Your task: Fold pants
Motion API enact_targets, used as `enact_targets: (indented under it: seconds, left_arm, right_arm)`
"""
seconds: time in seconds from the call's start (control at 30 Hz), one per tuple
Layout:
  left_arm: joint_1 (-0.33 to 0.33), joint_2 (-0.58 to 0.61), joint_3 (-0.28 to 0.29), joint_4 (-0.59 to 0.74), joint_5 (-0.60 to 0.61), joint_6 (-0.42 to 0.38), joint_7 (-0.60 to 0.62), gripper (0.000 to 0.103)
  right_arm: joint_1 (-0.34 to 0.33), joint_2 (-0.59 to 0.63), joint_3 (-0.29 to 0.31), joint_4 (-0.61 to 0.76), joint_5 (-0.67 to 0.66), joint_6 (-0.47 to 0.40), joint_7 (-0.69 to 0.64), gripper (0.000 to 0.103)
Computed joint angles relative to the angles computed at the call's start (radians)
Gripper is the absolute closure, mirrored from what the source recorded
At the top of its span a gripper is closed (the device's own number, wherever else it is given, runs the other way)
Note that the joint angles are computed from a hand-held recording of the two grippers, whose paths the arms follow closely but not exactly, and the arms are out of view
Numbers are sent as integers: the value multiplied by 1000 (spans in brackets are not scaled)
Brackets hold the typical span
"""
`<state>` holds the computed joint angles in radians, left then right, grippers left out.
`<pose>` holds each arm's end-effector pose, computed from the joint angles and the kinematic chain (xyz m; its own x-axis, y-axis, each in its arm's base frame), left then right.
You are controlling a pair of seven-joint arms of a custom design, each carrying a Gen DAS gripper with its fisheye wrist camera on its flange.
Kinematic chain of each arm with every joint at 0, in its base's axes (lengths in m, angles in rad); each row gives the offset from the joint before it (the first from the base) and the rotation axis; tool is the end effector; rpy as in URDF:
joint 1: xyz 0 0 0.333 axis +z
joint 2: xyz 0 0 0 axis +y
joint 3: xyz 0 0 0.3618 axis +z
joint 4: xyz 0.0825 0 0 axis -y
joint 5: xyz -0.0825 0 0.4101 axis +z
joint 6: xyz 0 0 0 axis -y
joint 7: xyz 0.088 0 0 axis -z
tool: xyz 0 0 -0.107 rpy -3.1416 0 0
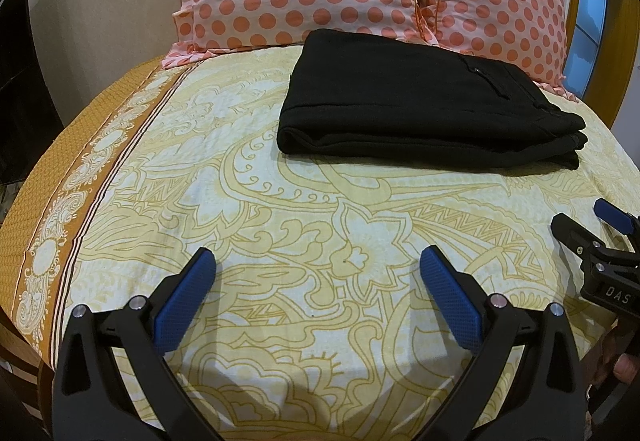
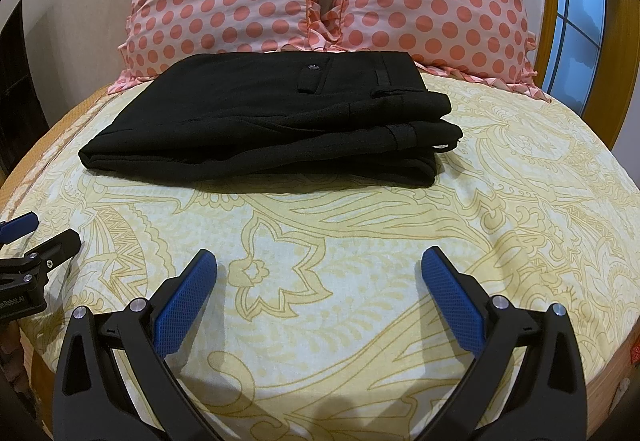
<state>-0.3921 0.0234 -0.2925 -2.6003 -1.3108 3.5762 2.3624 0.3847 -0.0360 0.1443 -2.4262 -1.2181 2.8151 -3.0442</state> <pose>0.4042 -0.1741 0.3407 -0.0482 -0.9988 -0.0002 -0.7358 0.0357 -0.6762 0.4174 0.2975 0.3706 -0.0216 -0.9987 -0.0467 -0.7664 0.0465 -0.6406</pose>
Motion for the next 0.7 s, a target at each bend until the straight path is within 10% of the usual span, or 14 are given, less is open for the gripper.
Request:
enact_targets:
  seconds: [0.7]
  left_arm:
    - [1,-4,-2,14,-60,-15,67,2]
  right_arm:
    - [0,-1,0,0,1,0,0,1]
